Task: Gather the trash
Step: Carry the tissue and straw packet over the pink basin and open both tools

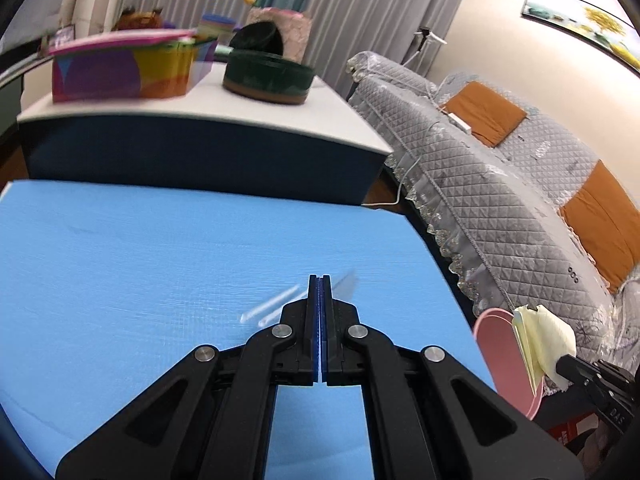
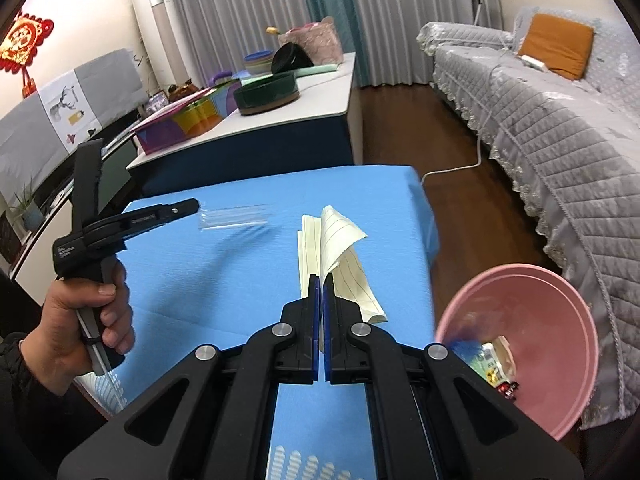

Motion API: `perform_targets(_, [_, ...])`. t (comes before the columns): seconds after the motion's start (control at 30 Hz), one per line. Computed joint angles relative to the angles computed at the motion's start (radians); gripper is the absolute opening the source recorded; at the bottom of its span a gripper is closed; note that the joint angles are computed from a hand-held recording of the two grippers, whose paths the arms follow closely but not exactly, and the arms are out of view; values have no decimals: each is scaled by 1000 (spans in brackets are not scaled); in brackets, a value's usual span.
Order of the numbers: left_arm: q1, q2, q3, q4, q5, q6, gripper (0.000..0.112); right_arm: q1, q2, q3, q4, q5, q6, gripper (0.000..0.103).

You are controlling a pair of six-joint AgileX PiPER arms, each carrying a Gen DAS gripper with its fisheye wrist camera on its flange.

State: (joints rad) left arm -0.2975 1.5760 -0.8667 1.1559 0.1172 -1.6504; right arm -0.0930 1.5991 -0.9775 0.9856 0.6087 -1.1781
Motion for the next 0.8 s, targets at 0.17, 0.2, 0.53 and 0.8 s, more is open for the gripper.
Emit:
perform_targets(0.17, [-82,-80,27,-7,69,-4,0,-65,-80,63,10,17,-27,2])
perform_targets(0.2, [-99,-91,29,4,82,-16,0,-78,-97,78,14,19,-38,2])
perform_targets(0.53, [-273,-113,10,18,181,-67,0,-187,-153,134,48,46,-92,2])
perform_targets(0.8, [-346,-45,-60,23,189,-63,0,-266,-150,143,77,51,-138,2])
